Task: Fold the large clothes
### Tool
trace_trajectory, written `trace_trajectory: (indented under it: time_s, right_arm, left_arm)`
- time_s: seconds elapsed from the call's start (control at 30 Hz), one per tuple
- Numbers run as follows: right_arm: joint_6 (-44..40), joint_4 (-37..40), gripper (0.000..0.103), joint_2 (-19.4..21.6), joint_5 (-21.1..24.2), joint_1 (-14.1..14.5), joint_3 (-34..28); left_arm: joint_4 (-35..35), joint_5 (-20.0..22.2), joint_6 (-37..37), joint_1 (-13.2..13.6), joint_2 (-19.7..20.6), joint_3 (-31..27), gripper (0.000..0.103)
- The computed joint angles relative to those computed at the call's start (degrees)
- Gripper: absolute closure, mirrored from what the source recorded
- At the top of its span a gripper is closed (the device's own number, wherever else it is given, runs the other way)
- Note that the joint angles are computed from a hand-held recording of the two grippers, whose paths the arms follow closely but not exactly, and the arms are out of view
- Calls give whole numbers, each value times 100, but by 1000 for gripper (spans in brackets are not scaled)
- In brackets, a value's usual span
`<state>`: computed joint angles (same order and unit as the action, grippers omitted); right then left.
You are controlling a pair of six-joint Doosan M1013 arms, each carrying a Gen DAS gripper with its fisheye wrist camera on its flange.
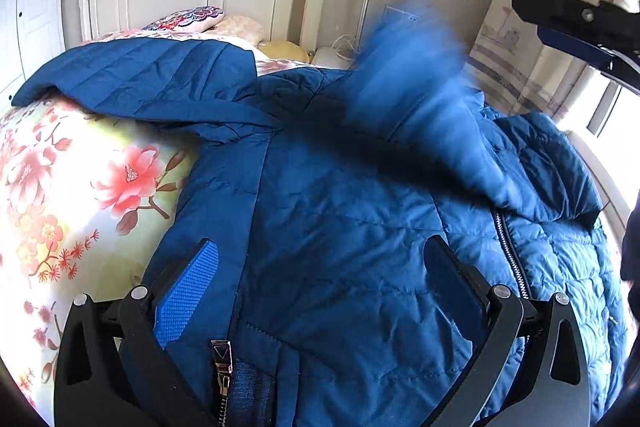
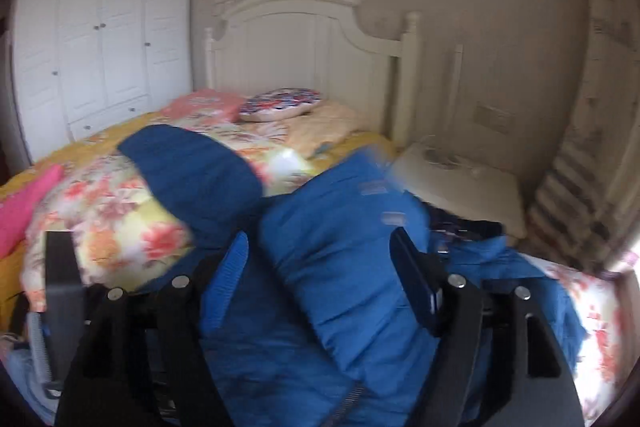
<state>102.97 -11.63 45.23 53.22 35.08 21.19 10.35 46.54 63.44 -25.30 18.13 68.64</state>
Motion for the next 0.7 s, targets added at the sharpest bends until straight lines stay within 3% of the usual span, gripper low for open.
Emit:
trace_trajectory:
  time_s: [0.07, 0.13, 0.3, 0.47, 0.5, 0.63, 0.7]
  right_arm:
    - [446, -186, 31, -351, -419, -31, 684]
    - [1231, -881, 31, -687, -477, 2, 1245]
    - [3068, -2194, 31, -1291, 298, -49, 2434]
    - [4234, -2322, 31, -1871, 637, -258, 3624]
    - [4465, -2294, 31, -1974, 576, -313, 3862]
    - [5182, -2179, 31, -2113, 276, -444, 4343]
    - [5298, -2120, 31, -2144, 93, -485, 4463]
  left_arm:
    - [-97, -28, 30, 22, -2, 4, 4]
    - [-201, -40, 90, 40, 5, -5, 4]
    - [-822, 74, 435, 150, 53, -100, 4]
    - [-2288, 782, 750, 535, 333, -704, 4]
    - [-2317, 946, 720, 579, 455, -955, 5]
    - [-1245, 1468, 490, 453, 1009, -1930, 8]
    - [-872, 2044, 464, 395, 1433, -2524, 18]
